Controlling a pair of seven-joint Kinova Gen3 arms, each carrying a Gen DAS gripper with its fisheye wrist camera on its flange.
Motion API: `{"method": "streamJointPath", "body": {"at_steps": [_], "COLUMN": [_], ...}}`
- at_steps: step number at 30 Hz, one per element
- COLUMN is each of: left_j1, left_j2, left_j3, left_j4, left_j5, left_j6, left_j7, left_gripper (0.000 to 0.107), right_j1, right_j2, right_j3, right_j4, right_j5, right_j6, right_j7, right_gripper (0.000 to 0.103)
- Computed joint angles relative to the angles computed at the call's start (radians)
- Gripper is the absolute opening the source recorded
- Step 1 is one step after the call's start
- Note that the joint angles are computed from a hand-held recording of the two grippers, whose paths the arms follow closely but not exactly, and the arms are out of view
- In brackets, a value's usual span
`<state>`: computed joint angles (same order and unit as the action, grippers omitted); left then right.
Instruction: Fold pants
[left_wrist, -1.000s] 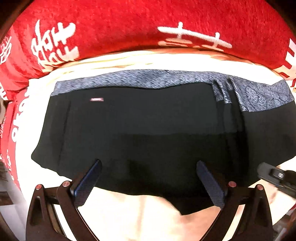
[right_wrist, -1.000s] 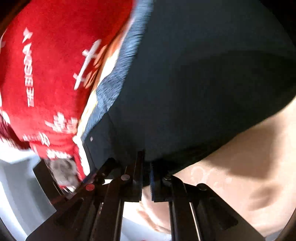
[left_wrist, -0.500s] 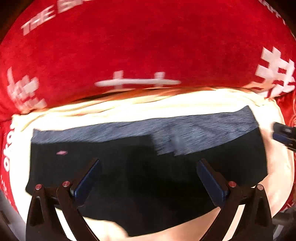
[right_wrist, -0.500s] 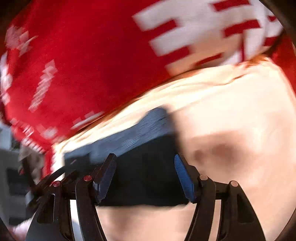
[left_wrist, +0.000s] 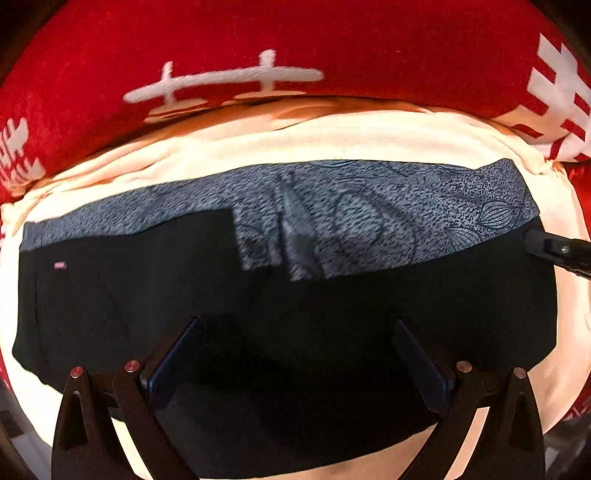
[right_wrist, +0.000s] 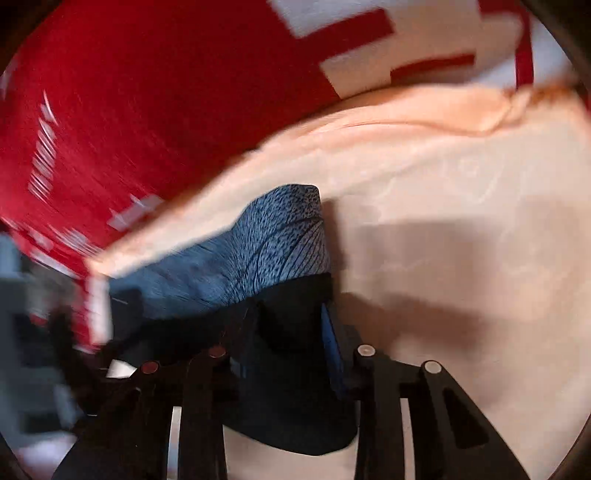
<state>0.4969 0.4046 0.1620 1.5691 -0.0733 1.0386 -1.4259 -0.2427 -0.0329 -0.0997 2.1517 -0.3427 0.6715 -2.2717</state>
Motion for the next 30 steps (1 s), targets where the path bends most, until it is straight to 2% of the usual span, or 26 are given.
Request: {"method": "streamJointPath", "body": {"at_steps": [1,5,9,16,22,30], "left_j1": [0.002,-0.002,-0.026,-0.107,-0.21,-0.392], "left_j2": [-0.006,-0.039,-0.071,-0.162,-0.222,-0.242], "left_j3": [-0.002,0.001,0.001,-0.01,-0.038,-0.111], "left_j4": [0.004,0.026,0.046,0.121,0.161,0.148], "left_j5": [-0.005,-0.016,-0.009,0.021,0.051,0.109], "left_j6": [0.002,0.002,0.009,0.022,0.025,0.055], "left_j7": [0.002,-0.014,-0.037,-0.103,-0.192,-0.303], "left_gripper": [0.103,0.103,0.103,0.103,0.103,0.103], "right_j1": [0.0,-0.085,-0.126,-0.162,-0.23,-0.342], "right_j2": [0.013,0.042,0.051,0.001,0.058,0.211], "right_j3": [-0.021,-0.02,-0.074,-0.095,-0.137,-0.13], "right_j4": [-0.02,-0.098,-0.153,-0.188,-0.317,-0.508], "right_j5": [0.041,0.203,0.338,0.373,0.438,0.463], "right_j6": [0.018,0.098,0.18,0.313,0.454,0.451], "right_j7": [-0.037,-0.193,-0.337,-0.38,-0.439,-0.444], "right_gripper": [0.035,0.037,0.038,0.038,0.038,0.038]}}
